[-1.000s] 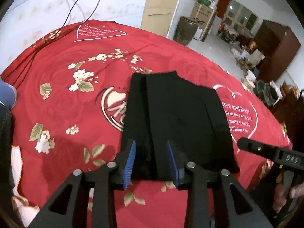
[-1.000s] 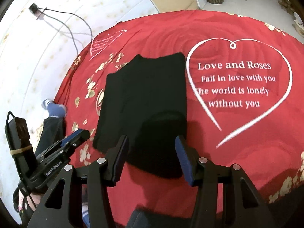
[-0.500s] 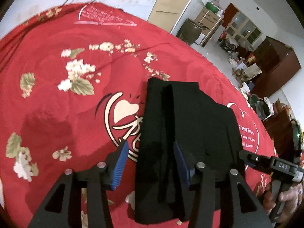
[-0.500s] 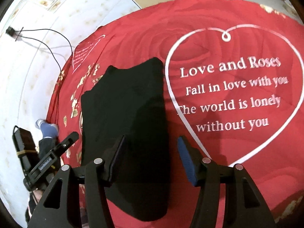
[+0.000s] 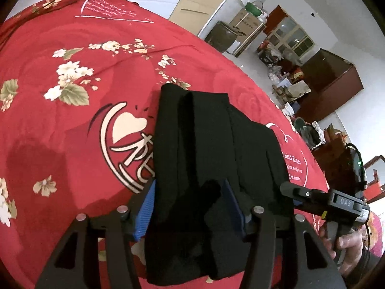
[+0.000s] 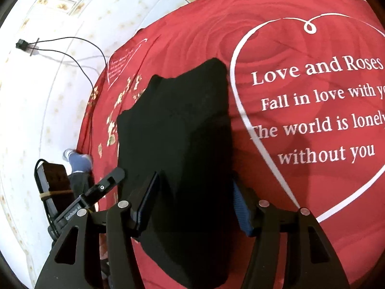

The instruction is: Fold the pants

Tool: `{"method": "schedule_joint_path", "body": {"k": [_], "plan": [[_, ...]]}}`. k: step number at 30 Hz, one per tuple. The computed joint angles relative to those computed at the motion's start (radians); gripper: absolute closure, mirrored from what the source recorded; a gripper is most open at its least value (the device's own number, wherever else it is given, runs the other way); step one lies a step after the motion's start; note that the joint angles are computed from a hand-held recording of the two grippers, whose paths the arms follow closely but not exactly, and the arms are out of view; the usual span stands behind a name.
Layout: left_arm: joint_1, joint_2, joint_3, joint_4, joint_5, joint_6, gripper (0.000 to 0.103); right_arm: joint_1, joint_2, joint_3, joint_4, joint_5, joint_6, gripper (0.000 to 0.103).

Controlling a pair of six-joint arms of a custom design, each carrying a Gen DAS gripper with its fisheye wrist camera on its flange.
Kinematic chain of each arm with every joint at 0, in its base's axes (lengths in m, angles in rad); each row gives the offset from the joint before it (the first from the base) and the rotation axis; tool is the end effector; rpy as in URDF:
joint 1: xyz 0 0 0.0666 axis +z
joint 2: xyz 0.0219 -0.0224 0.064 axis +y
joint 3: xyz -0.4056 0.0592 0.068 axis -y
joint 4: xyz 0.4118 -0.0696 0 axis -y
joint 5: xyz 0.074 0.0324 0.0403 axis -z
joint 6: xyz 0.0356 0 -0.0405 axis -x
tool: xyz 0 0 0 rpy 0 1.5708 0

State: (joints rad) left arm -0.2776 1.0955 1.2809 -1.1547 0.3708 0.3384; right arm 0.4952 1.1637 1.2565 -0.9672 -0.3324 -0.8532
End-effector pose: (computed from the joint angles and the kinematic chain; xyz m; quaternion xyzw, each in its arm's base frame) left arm 0.3445 -0.1120 0.5098 0.0260 0.9400 -0.2560 0.2241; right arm 0.3490 0.2012 0.4854 0.1095 0.9223 0.3316 0.1658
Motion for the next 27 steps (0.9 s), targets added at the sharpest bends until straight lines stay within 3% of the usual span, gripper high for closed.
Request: {"method": "schedule_joint_path", "body": {"k": [7,8,10,13,16,18,22,27], "plan": [[-0.058,0.023,0.014,0.016,-0.134,-0.005,0.045,0.009,0.027,0.018,0.004,0.034,0.033,0.044],[-0.070,0.024,0.019,0.010,-0.157,0.002,0.047,0.012,0.030,0.023,-0.004,0.043,0.044,0.046],[-0.083,0.021,0.022,0.003,-0.172,0.009,0.058,0.019,0.033,0.032,-0.029,0.066,0.063,0.061],[-0.117,0.022,0.039,-0.027,-0.243,0.001,0.064,0.018,0.025,0.028,-0.020,0.065,0.061,0.069],[-0.138,0.034,0.053,-0.042,-0.299,-0.010,0.069,0.025,0.040,0.041,-0.041,0.086,0.088,0.069],[-0.143,0.039,0.061,-0.052,-0.324,-0.004,0.078,0.025,0.048,0.046,-0.045,0.090,0.099,0.070],[-0.144,0.041,0.077,-0.079,-0.357,-0.009,0.093,0.029,0.046,0.055,-0.047,0.100,0.127,0.080],[-0.148,0.032,0.095,-0.089,-0.356,-0.014,0.093,0.031,0.037,0.056,-0.036,0.095,0.123,0.083]]}}
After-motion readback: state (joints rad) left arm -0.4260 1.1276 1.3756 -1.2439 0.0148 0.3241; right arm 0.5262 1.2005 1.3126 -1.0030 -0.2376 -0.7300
